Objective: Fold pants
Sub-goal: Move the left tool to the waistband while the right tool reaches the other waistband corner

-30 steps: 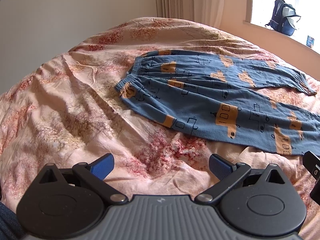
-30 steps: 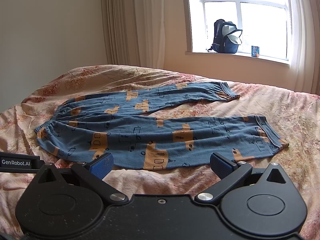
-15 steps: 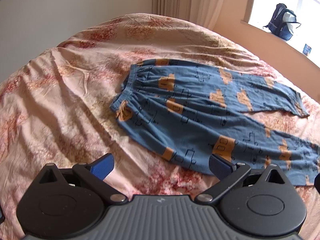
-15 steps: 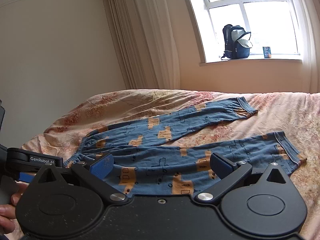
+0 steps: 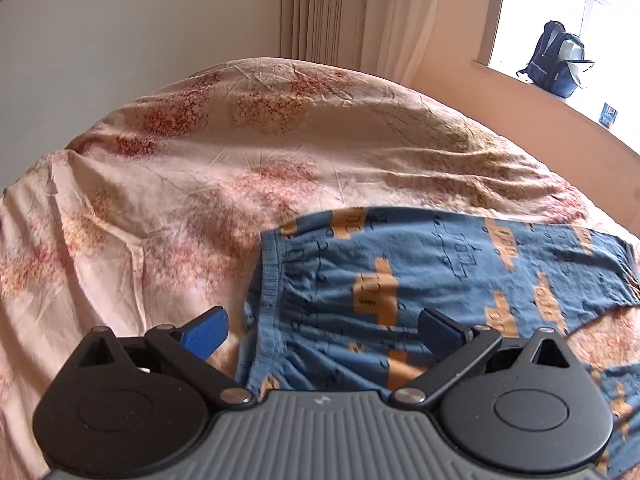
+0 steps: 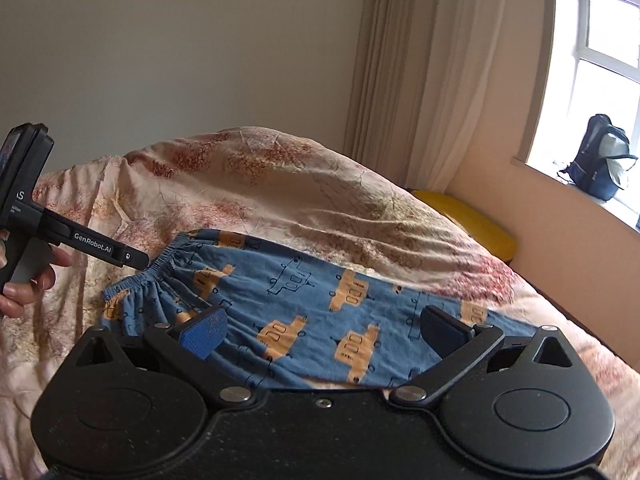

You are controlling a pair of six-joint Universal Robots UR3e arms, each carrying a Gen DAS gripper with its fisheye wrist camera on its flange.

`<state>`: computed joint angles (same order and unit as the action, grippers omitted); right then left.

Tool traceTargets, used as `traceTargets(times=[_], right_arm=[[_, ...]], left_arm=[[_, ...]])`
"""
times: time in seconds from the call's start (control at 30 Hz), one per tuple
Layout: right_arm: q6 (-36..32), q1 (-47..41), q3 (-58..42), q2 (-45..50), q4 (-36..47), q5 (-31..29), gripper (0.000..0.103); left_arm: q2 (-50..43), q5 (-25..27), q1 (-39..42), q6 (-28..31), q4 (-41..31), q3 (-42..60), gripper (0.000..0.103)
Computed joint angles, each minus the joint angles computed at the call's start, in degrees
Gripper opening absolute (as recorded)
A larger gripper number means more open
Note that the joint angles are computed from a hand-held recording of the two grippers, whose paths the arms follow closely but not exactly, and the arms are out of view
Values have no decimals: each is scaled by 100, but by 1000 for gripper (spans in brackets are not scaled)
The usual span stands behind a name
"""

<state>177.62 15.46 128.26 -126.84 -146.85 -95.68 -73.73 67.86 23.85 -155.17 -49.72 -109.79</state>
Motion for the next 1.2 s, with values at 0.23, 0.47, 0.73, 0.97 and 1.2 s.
traceTargets(times=[0.23,0.47,0.73,0.97,1.2], right_arm=[[-1337,-1817,-331,2419,-1613,2217,102],[-2177,-2274,-2032,3077,631,1998,102],[-3246,-2862,-3818,5976,405,3299,101],[-4220,-2993,-4050,6638,-2,3861,97],[-4724,-3269,-4563,6753,1342,3681,73]], left_arm=[[-3020,311,-1029,219,1908,1806,103],[-4728,70,-1258,1273,131,4259,103],[-6155,241,-1297,1741,-1791,6856,103],[-5955,715,-1526,2012,-1106,6125,103],[-6457,414,-1915,2332,-2235,7466,91]])
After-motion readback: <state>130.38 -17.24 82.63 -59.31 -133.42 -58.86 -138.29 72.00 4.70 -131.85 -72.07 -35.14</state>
